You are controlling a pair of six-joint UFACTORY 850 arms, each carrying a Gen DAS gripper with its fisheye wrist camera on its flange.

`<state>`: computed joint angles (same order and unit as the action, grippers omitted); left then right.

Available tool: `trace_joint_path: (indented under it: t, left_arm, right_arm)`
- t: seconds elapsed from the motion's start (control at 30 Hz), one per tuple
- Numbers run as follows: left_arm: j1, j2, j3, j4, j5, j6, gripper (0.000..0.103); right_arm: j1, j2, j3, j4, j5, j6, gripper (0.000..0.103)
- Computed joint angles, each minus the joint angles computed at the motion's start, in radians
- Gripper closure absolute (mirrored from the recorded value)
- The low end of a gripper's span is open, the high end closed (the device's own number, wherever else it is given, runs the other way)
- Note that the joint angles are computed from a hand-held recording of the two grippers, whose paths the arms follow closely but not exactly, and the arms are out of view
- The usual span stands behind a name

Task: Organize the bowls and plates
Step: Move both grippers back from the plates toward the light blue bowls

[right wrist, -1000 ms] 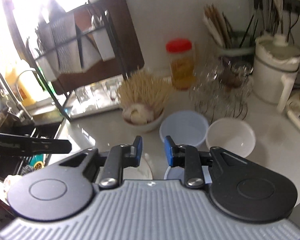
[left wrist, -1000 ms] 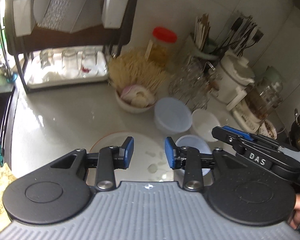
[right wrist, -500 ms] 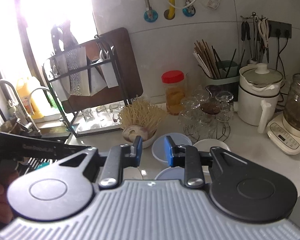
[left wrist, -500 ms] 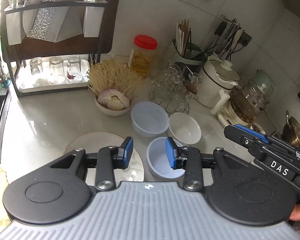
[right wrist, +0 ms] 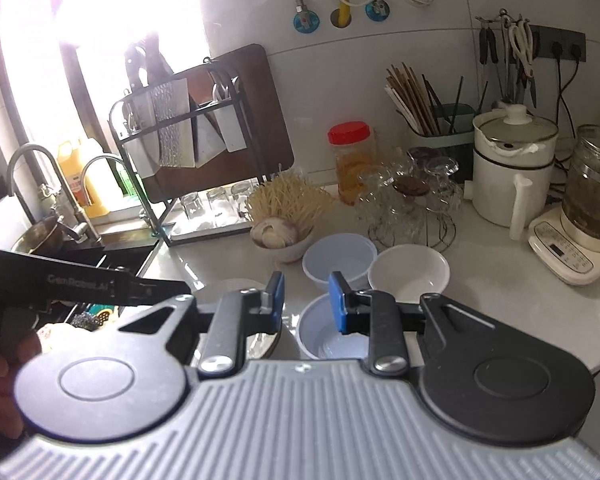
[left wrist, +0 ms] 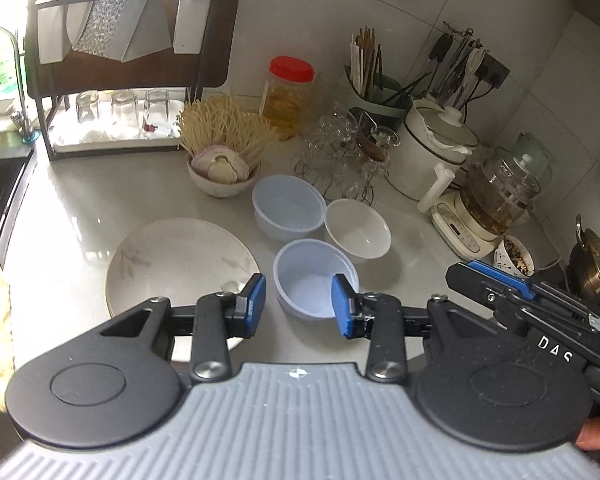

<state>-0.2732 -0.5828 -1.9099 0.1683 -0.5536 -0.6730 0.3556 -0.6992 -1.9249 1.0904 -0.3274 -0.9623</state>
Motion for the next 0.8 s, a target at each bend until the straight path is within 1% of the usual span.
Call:
trace_joint_path:
  t: [0.2, 0.3, 0.37, 0.47, 0.57, 0.63, 0.8]
  left_arm:
    - [-0.034, -0.002, 0.003, 0.011, -0.010, -0.021, 0.059]
    - [-0.050, -0.013, -0.006, 0.009, -0.018, -0.016, 0.058]
    - [-0.059, -0.024, -0.015, 0.012, -0.043, -0.022, 0.057]
    - [-0.070, -0.027, -0.006, 0.009, -0.056, -0.029, 0.057]
    - [-0.077, -0.024, 0.012, -0.010, -0.056, -0.031, 0.057]
    - [-0.083, -0.026, 0.017, -0.015, -0.059, -0.034, 0.057]
    - [-0.089, -0.034, 0.015, -0.022, -0.061, -0.042, 0.057]
  right_arm:
    - [-0.021, 0.056, 0.094, 0.115, 0.006, -0.126, 0.074]
    - [-0.032, 0.080, 0.138, 0.141, 0.006, -0.146, 0.074]
    - [-0.040, 0.094, 0.165, 0.158, 0.008, -0.159, 0.074]
    - [-0.048, 0.117, 0.208, 0.172, 0.014, -0.172, 0.074]
    - [-0.056, 0.133, 0.239, 0.175, 0.016, -0.165, 0.074]
    - [-0.061, 0.138, 0.252, 0.153, 0.018, -0.129, 0.074]
    - [-0.073, 0.134, 0.254, 0.107, 0.006, -0.064, 0.074]
